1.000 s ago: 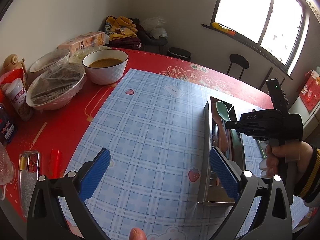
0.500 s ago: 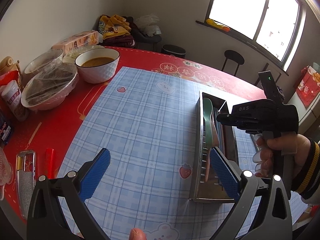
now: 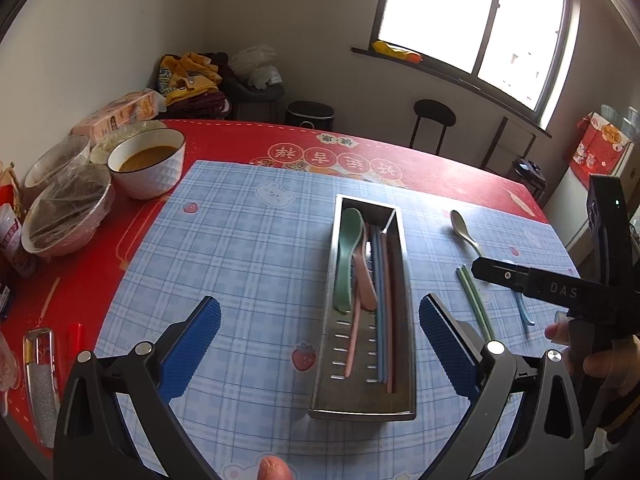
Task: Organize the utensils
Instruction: 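Open the right tool to release the green spoon in the caddy, then reach the left tool to the green chopsticks and close on one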
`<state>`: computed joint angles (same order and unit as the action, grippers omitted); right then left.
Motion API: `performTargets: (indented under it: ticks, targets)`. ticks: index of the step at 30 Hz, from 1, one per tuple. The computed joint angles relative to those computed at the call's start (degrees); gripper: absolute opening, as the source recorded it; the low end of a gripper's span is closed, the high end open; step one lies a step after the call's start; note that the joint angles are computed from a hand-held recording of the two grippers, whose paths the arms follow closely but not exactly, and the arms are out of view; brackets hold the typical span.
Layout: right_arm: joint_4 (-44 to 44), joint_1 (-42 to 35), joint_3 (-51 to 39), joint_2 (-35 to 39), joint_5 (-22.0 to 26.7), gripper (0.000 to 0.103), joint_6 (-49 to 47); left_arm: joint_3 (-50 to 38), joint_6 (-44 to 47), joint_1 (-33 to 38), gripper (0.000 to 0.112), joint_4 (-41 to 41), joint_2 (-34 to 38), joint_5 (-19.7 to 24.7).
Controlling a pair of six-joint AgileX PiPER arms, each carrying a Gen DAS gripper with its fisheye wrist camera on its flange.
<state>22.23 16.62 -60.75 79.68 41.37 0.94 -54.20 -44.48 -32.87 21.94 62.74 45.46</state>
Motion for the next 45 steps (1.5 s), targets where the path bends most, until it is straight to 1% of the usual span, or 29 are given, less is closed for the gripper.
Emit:
performTargets:
  ticks: [2,6,9,12,13,14,16,19,21,24,26,28,32,36,38,42,45]
  targets:
    - [0.37,-3.25,3.64,-3.94,0.55,0.069,-1.68,-1.19,-0.51,-2.48,0.097,-0.68,1.33,-0.37]
    - [-3.14,-10.09,9.90,-11.14,1.45,0.069,-1.18,-5.13,-4.28,-9.77,0.097,2.55,6.76,2.54]
    - [0.58,-18.77,13.42,-15.21,3.79,0.069,-7.01,-7.18,-4.94,-12.55,0.097,1.06,10.27,2.81]
    - [4.26,-27.31,16.39,-18.95,6.16,0.069,-13.49,-9.94,-7.99,-17.11,0.096,3.96,14.55,4.84]
    - [5.47,-29.95,17.17,-19.89,6.96,0.069,-15.70,-10.91,-8.88,-18.55,0.091,4.98,16.06,5.40]
    - [6.54,-32.59,17.85,-20.68,7.81,0.069,-17.83,-11.93,-8.79,-19.50,0.082,4.94,17.64,5.69]
    - [9.42,-38.44,19.34,-22.11,10.03,0.069,-22.96,-13.98,-7.61,-20.02,0.077,2.48,20.99,5.57]
    - [12.62,-45.94,21.40,-23.44,12.16,0.069,-29.66,-17.50,-4.92,-19.19,0.067,-4.15,27.01,4.48]
    - [15.28,-51.38,22.51,-23.37,14.25,0.069,-34.28,-20.10,-4.15,-19.24,0.062,-6.14,31.13,4.10]
    - [17.72,-57.82,23.70,-22.07,16.69,0.069,-39.45,-23.67,-4.04,-18.84,0.047,-8.06,36.10,3.63]
    - [18.54,-61.33,24.14,-20.90,17.96,0.069,-42.09,-26.01,-3.81,-18.41,0.027,-9.29,38.80,3.70]
    - [18.96,-64.32,24.47,-20.15,18.56,0.069,-44.41,-28.18,-3.49,-18.22,0.020,-10.39,41.10,4.10]
    - [19.25,-69.24,24.18,-17.90,19.55,0.069,-48.41,-31.63,-4.02,-18.84,0.019,-10.22,44.07,4.25]
    - [19.64,-70.85,23.18,-15.24,19.40,0.069,-50.41,-35.58,-4.81,-19.38,0.017,-9.69,47.49,6.33]
    - [20.07,-71.46,22.58,-14.14,19.31,0.069,-51.51,-36.39,-5.07,-19.13,0.015,-10.20,48.57,6.81]
    - [20.34,-72.13,21.82,-12.42,18.99,0.069,-53.09,-38.28,-4.58,-19.18,0.013,-10.33,50.36,7.73]
    - [20.37,-73.09,21.33,-11.18,19.09,0.069,-53.70,-40.93,-4.28,-19.37,0.012,-9.57,52.32,9.38]
